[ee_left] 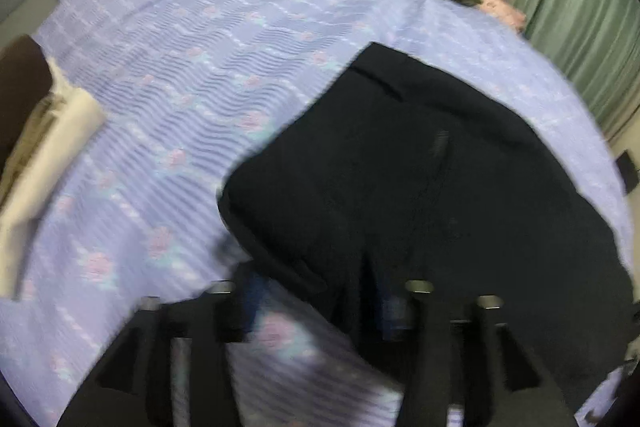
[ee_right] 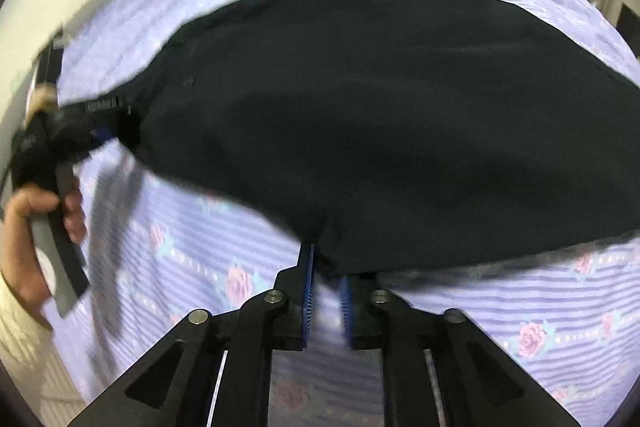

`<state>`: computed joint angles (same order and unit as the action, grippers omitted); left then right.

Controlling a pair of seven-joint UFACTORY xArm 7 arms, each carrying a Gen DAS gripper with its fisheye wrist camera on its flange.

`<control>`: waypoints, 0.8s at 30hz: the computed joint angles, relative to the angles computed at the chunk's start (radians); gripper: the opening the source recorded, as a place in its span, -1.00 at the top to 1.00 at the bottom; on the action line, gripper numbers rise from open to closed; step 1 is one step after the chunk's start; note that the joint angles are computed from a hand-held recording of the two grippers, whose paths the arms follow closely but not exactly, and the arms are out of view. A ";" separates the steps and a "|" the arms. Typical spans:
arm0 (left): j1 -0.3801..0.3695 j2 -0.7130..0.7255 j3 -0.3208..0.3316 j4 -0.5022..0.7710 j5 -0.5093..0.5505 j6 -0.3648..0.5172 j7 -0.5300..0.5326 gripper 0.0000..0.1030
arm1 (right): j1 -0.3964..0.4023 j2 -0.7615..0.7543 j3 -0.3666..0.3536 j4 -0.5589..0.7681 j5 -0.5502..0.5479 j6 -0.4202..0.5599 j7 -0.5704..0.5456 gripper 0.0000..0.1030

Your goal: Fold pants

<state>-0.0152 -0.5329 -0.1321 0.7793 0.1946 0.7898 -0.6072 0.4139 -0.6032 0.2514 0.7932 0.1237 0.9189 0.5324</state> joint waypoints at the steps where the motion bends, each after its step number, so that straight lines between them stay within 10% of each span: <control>1: 0.015 -0.013 -0.029 0.012 0.046 0.036 -0.007 -0.18 | 0.002 0.009 -0.001 0.024 -0.001 0.051 0.000 0.62; 4: 0.011 -0.076 -0.103 0.046 0.176 0.136 0.038 -0.18 | 0.013 -0.059 -0.031 0.033 0.025 0.116 -0.023 0.60; 9: -0.089 -0.160 -0.157 0.142 0.168 0.203 0.142 -0.40 | -0.073 -0.299 -0.082 0.012 -0.040 0.182 -0.065 -0.31; 16: -0.186 0.002 -0.314 0.395 0.111 0.154 0.127 -0.66 | -0.282 -0.454 -0.259 0.070 -0.171 0.339 -0.243 -0.35; 24: -0.360 0.549 -0.404 0.795 0.225 0.007 0.193 -0.68 | -0.479 -0.339 -0.494 0.123 -0.314 0.139 -0.497 -0.35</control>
